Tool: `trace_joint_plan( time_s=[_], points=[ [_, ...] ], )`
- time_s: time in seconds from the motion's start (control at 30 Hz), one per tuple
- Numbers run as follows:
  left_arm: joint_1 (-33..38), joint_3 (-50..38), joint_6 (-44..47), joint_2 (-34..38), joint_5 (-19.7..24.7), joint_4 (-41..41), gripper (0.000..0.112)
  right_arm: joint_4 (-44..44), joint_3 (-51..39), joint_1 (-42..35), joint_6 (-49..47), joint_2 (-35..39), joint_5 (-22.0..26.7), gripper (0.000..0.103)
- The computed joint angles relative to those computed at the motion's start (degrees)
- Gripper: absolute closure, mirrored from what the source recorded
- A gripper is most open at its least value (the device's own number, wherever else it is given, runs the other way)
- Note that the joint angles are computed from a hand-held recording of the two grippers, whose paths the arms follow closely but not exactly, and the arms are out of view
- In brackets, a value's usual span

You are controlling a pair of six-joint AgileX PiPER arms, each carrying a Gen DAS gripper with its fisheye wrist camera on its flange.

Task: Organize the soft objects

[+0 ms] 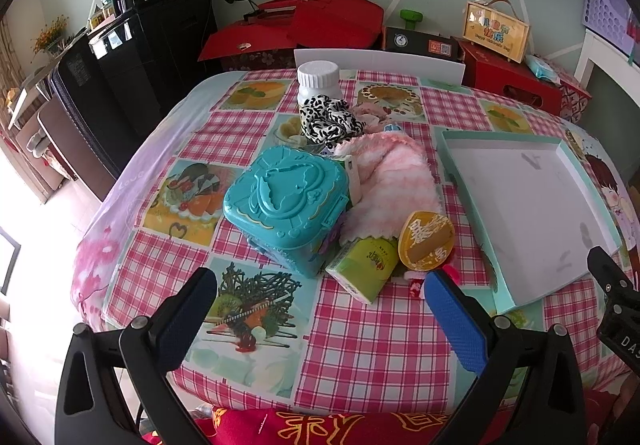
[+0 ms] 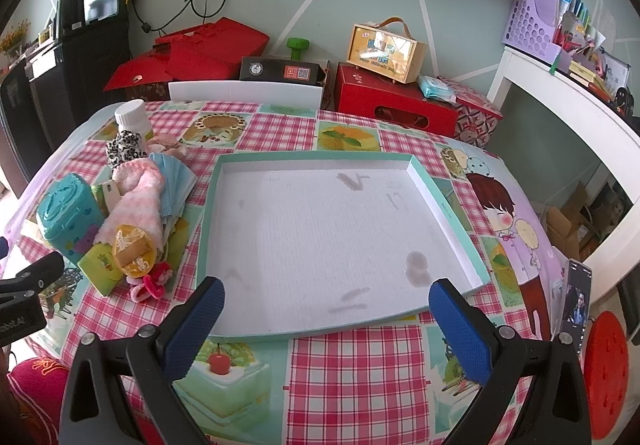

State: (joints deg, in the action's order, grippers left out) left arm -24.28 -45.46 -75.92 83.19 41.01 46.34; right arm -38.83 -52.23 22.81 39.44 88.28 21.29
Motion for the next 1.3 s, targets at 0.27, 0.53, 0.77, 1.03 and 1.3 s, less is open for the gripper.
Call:
trace_joint_plan(
  time_s=[0.27,0.53,0.77,1.03,1.3],
  points=[
    [0.5,0.8,1.6,-3.7,-1.9,-0.6,0.009,-2.0,0.1,0.4,1.7,-0.2,0.4,0.0],
    [9.0,-3.0,16.3,-6.2,-6.3,-12.2,0.009,6.3,-3.9,-1.6,-5.6,1.1,2.1,0.0],
    [16.0,-5.3,24.8,-6.5,-8.6,-18.5,0.009,15.6,-9.3,-2.7,-14.5,2.6,3.0,0.0],
    [24.6,-7.8,37.5,-5.6,-11.4,-29.0,0.009,21.5,-15.8,-0.2,-20.2,6.4,4.8,0.0],
    [31.3,-12.1,50.1,-2.7,-9.7,-39.3,0.009,30.5,-21.9,1.7,-29.2,11.1,6.0,0.0]
  ],
)
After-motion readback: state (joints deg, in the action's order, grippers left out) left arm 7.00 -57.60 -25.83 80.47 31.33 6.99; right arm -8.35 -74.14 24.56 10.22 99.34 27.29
